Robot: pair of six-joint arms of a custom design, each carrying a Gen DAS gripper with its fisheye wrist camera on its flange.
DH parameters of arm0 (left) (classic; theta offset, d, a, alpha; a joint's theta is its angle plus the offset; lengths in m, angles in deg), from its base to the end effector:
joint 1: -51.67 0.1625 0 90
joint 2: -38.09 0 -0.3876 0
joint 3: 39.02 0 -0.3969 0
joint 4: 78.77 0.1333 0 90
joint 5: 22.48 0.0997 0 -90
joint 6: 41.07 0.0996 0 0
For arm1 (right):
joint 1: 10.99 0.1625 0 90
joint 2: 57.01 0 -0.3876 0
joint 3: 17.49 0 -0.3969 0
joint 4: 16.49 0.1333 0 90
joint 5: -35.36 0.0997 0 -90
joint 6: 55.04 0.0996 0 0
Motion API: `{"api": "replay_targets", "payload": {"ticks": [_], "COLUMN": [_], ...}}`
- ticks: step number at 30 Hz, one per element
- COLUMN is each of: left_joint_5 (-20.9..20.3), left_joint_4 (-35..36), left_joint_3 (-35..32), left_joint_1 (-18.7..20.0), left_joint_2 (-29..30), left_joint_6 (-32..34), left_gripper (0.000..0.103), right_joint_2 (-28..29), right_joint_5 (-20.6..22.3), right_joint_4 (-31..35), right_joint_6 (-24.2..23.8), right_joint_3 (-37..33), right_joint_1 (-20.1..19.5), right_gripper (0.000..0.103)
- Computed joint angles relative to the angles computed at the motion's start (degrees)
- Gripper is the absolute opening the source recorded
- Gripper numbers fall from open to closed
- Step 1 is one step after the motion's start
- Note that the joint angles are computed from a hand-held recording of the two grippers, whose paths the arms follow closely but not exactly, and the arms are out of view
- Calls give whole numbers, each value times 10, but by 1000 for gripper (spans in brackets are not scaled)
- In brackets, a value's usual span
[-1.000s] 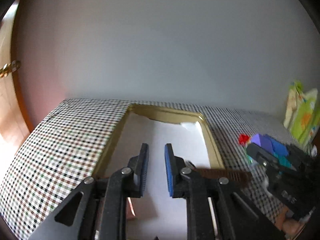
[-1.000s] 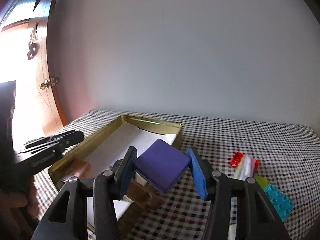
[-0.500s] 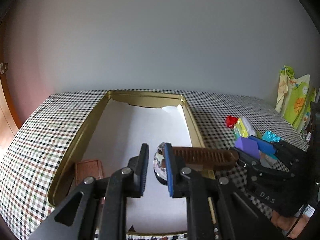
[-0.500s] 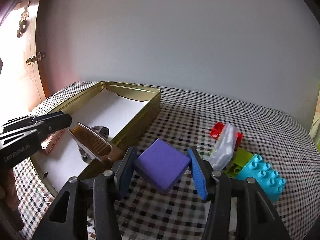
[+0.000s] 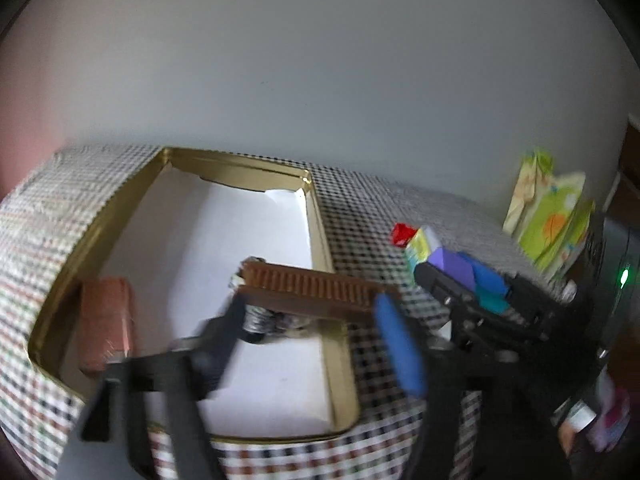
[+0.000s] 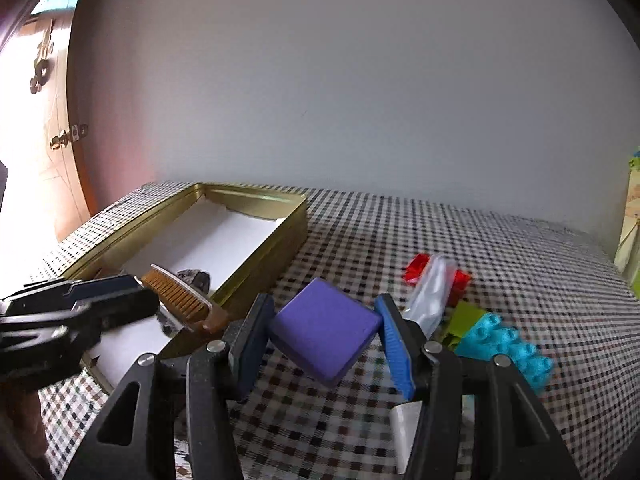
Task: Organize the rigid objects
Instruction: 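Carry the brown comb over the tin with the left gripper while the right carries the purple sponge, then lower the brown comb into the tin and open the left gripper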
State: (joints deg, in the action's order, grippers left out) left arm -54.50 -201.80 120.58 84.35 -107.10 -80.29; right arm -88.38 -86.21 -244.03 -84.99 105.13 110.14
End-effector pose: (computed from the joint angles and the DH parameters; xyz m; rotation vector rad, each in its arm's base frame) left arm -0.0318 -0.2791 0.2668 0.1620 2.4009 -1.2525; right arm 0.3034 -0.3454 -0.0191 0.9753 -2.2272 1.0388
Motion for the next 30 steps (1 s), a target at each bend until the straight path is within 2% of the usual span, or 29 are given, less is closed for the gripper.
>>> {"api": "replay_targets", "payload": {"ticks": [2, 5, 6, 8, 11, 13, 15, 16, 18, 21, 22, 24, 26, 30], "left_joint_5": [-23, -20, -1, 38, 39, 68, 104, 105, 95, 105, 107, 109, 107, 124], "left_joint_4": [-44, -90, -78, -13, -3, 62, 158, 185, 195, 205, 198, 201, 172, 222], "left_joint_3": [1, -1, -6, -21, -25, -29, -35, -37, -40, -32, -33, -51, -50, -57], "left_joint_1": [7, 16, 13, -1, -9, -23, -41, -45, -44, -64, -66, -56, -51, -53], "left_joint_2": [15, 69, 92, 126, 151, 154, 147, 140, 134, 93, 99, 151, 169, 170], "left_joint_6": [-2, -53, -81, -125, -111, -136, -169, -167, -151, -164, -156, -159, -130, -122], "left_gripper": [77, 73, 69, 69, 71, 75, 78, 78, 78, 78, 80, 82, 82, 95], "right_joint_2": [-1, -11, -12, -16, -21, -22, -23, -24, -27, -26, -26, -29, -27, -31], "right_joint_5": [4, 13, 16, 21, 22, 23, 30, 33, 39, 50, 53, 57, 58, 59], "right_joint_4": [-5, -10, -12, -22, -42, -46, -45, -47, -46, -45, -44, -41, -45, -55], "right_joint_6": [-3, -5, -6, -11, -22, -24, -18, -17, -16, -9, -7, -2, -2, -1], "right_joint_3": [0, 9, 11, 14, 20, 19, 20, 21, 22, 22, 22, 25, 25, 31], "right_joint_1": [-3, -9, -12, -18, -25, -29, -35, -38, -43, -48, -50, -51, -51, -50], "right_gripper": [55, 55, 55, 55, 55, 55, 55, 55, 55, 55, 55, 55, 55, 55]}}
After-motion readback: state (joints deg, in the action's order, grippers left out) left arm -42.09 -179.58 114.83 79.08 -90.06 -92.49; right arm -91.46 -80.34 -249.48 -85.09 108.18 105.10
